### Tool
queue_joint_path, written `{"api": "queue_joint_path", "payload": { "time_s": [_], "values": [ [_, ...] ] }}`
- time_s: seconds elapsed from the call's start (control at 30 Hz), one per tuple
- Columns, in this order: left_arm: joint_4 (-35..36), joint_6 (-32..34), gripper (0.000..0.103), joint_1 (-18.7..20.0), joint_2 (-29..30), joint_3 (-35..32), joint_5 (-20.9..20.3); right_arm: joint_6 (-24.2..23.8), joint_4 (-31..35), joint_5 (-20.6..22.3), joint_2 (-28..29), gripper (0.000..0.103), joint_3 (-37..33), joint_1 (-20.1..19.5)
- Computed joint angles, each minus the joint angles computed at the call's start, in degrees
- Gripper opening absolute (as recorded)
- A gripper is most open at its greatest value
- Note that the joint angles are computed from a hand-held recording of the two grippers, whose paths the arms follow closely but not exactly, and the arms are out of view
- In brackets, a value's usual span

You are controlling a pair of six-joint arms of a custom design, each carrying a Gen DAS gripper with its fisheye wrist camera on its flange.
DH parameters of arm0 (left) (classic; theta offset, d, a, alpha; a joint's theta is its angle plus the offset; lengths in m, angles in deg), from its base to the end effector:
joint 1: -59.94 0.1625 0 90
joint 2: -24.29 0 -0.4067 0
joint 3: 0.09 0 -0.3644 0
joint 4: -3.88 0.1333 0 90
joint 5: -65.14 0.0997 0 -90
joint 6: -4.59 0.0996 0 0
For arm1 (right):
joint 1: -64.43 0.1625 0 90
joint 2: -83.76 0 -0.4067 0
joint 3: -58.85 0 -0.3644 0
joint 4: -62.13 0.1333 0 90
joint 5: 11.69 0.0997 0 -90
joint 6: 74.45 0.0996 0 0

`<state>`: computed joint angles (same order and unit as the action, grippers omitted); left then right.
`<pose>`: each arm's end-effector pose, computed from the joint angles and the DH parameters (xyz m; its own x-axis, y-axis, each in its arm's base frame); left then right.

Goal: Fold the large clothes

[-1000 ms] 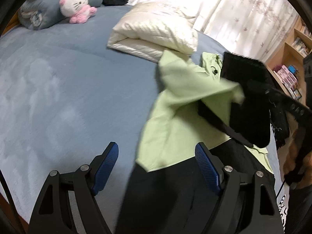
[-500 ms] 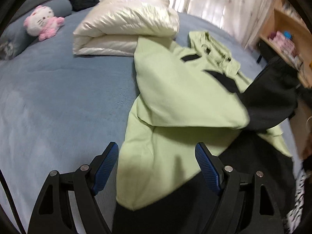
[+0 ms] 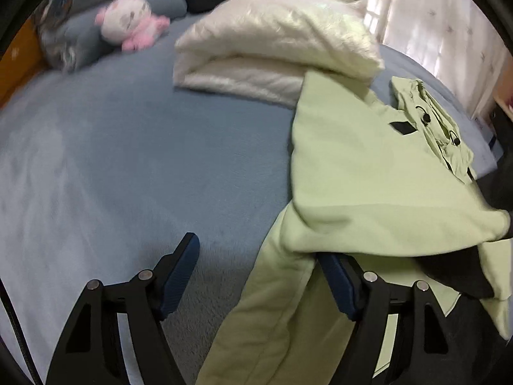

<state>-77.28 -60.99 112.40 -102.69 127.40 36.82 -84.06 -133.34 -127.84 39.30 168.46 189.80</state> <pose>0.0470 -0.3015 0.4213 -0.6669 -0.5460 -0.5070 -0.0146 0.6899 -0.7237 0.4071 -0.4190 0.1130 -0.8108 -0.3868 0.4393 -0.5849 0.5651 -0.5819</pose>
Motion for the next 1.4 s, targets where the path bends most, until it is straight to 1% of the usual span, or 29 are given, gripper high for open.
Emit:
{"api": "queue_joint_path", "payload": {
  "time_s": [0.03,0.07,0.13,0.17,0.2,0.23,0.27,0.33,0.37,0.4,0.43,0.5,0.57,0.63,0.7,0.8,0.87,0.93,1.0,1.07,1.1,1.13,1.17,1.2,1.23,1.27,1.3,1.37,1.4],
  "values": [
    [-1.43,1.52,0.075,0.95,-0.39,0.55,-1.10,1.89,0.74,-0.97,-0.13,0.009,1.36,-1.56],
    [-2.19,2.64,0.075,1.52,-0.48,0.91,-1.51,5.28,3.37,-2.06,-0.46,0.009,3.14,-3.75],
    [-0.69,3.18,0.075,1.06,-0.72,1.03,-1.95,11.23,9.42,-3.01,-1.24,0.010,5.56,-7.00],
    [-0.03,3.51,0.075,0.76,-0.84,0.89,-2.51,15.52,13.81,-2.02,-2.31,0.015,7.31,-9.25],
    [0.57,4.52,0.075,0.68,-0.77,0.36,-3.68,17.99,15.80,-0.35,-3.44,0.016,8.66,-10.64],
    [0.77,6.64,0.075,0.67,-0.87,-0.27,-5.65,19.22,15.56,2.35,-4.72,0.016,10.36,-12.00],
    [1.04,7.94,0.075,0.42,-1.21,-0.55,-7.15,19.67,14.72,5.27,-6.25,0.019,12.01,-13.02],
    [0.89,12.92,0.076,0.69,-1.75,-2.01,-11.00,20.39,15.89,8.12,-9.09,0.039,13.15,-13.77],
    [1.62,14.00,0.076,0.23,-2.25,-2.68,-12.33,20.37,16.34,10.13,-10.45,0.061,13.44,-14.27],
    [1.82,16.01,0.076,0.06,-2.77,-3.64,-14.07,19.94,16.54,11.50,-11.45,0.075,13.46,-14.78],
    [2.41,16.54,0.077,-0.46,-3.25,-4.32,-15.14,19.65,16.42,12.06,-12.03,0.075,13.23,-14.91],
    [1.20,18.97,0.082,-0.49,-3.82,-5.49,-17.31,19.26,18.63,12.75,-12.41,0.075,11.46,-15.26],
    [-2.53,21.87,0.083,1.22,-2.80,-6.34,-17.85,18.88,20.28,12.84,-11.79,0.075,9.75,-15.87],
    [-8.84,25.83,0.083,4.59,0.02,-6.99,-17.49,17.85,22.05,12.98,-10.17,0.075,7.38,-16.52],
    [-17.05,31.30,0.083,8.61,3.81,-7.17,-17.46,17.63,23.33,13.39,-8.24,0.075,5.01,-17.62],
    [-29.71,40.57,0.083,15.77,11.54,-8.48,-19.81,17.18,22.29,15.41,-6.61,0.075,3.63,-19.24],
    [-34.99,44.09,0.083,18.83,15.58,-9.78,-20.69,15.82,21.32,15.73,-5.82,0.074,2.92,-19.56],
    [-41.35,47.68,0.083,21.93,19.50,-10.89,-21.52,14.21,21.43,15.23,-5.26,0.065,2.18,-19.42],
    [-45.95,50.11,0.083,24.02,22.37,-11.96,-22.73,12.41,22.99,14.72,-4.90,0.044,1.50,-19.36],
    [-50.06,52.05,0.083,25.38,24.46,-12.80,-23.13,10.60,24.78,12.98,-4.29,0.029,0.62,-18.83],
    [-51.59,52.74,0.083,25.76,25.22,-13.05,-23.26,9.72,24.98,12.08,-4.06,0.028,0.43,-18.49],
    [-53.10,53.24,0.076,25.96,25.83,-13.26,-23.28,8.39,24.76,10.51,-3.58,0.027,0.14,-17.80],
    [-54.25,53.83,0.051,25.92,26.24,-13.28,-23.11,7.24,24.22,8.73,-2.98,0.025,-0.24,-17.01],
    [-54.77,55.25,0.034,25.76,26.51,-13.43,-23.52,6.45,23.66,7.55,-2.65,0.025,-0.39,-16.51],
    [-54.74,55.74,0.012,25.17,26.39,-13.28,-22.72,5.22,21.96,5.46,-1.95,0.024,-0.66,-15.54],
    [-56.12,55.99,0.008,24.24,26.35,-12.56,-20.67,4.05,19.43,3.37,-1.22,0.024,-0.87,-14.56],
    [-59.21,57.15,0.006,22.92,25.41,-10.81,-18.39,3.05,16.62,1.42,-0.50,0.024,-1.12,-13.72],
    [-65.98,59.25,0.004,19.76,23.89,-7.20,-13.91,1.03,9.84,-1.74,1.07,0.023,-1.82,-12.37],
    [-69.21,60.23,0.003,18.66,23.35,-5.78,-12.68,0.45,7.66,-2.80,1.66,0.023,-2.28,-11.96]
  ]
}}
